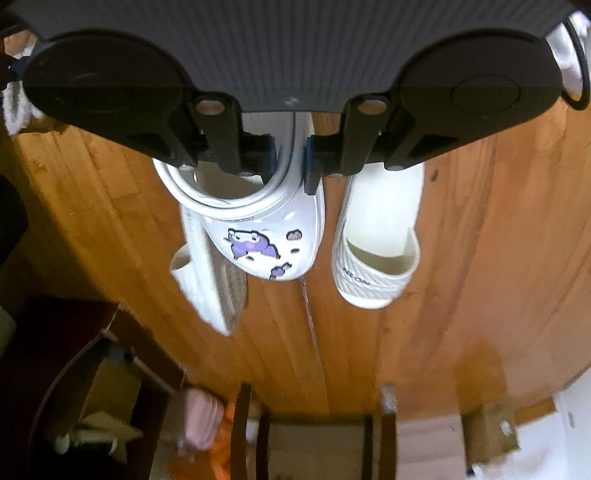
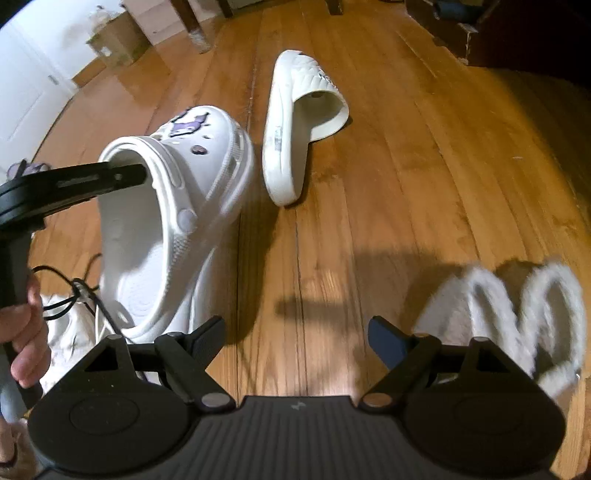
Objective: Organize scattered shoes
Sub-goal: 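Carry the Kuromi clog with the left tool and set it beside the sneakers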
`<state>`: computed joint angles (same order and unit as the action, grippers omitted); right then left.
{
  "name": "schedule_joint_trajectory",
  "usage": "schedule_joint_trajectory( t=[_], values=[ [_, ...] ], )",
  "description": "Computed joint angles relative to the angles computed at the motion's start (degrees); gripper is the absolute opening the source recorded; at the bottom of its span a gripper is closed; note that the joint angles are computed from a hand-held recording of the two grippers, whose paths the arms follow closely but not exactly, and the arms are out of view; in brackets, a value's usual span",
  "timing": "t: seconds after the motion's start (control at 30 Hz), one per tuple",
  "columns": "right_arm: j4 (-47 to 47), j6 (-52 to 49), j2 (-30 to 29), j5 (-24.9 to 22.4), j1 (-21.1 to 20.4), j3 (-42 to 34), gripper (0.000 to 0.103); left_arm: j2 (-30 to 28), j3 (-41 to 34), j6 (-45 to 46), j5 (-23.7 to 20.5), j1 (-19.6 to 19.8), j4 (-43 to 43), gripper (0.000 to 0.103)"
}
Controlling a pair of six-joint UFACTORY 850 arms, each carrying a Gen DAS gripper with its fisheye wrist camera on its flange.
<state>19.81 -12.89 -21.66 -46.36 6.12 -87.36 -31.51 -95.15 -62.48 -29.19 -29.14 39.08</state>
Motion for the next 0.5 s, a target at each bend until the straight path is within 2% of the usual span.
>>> schedule_joint_trajectory(
  t=[0.1,0.23,0.37,0.5],
  values=[
    [2.13,-5.67,3.81,1.32,-0.81,4.35,0.085,4.15,5.1,-6.85,-0.95,-2.68,2.85,0.014],
    [3.09,-9.44,8.59,0.81,-0.74,9.52,0.085,7.16,9.04,-9.77,-2.04,-6.07,1.95,0.014],
    [-2.57,-8.15,14.9,0.97,0.75,15.66,0.085,8.69,11.45,-15.61,-5.73,-10.16,7.17,0.015],
    [-5.31,-4.84,18.77,-1.1,1.34,19.52,0.085,10.52,13.65,-14.32,-5.95,-11.96,4.84,0.015]
  ],
)
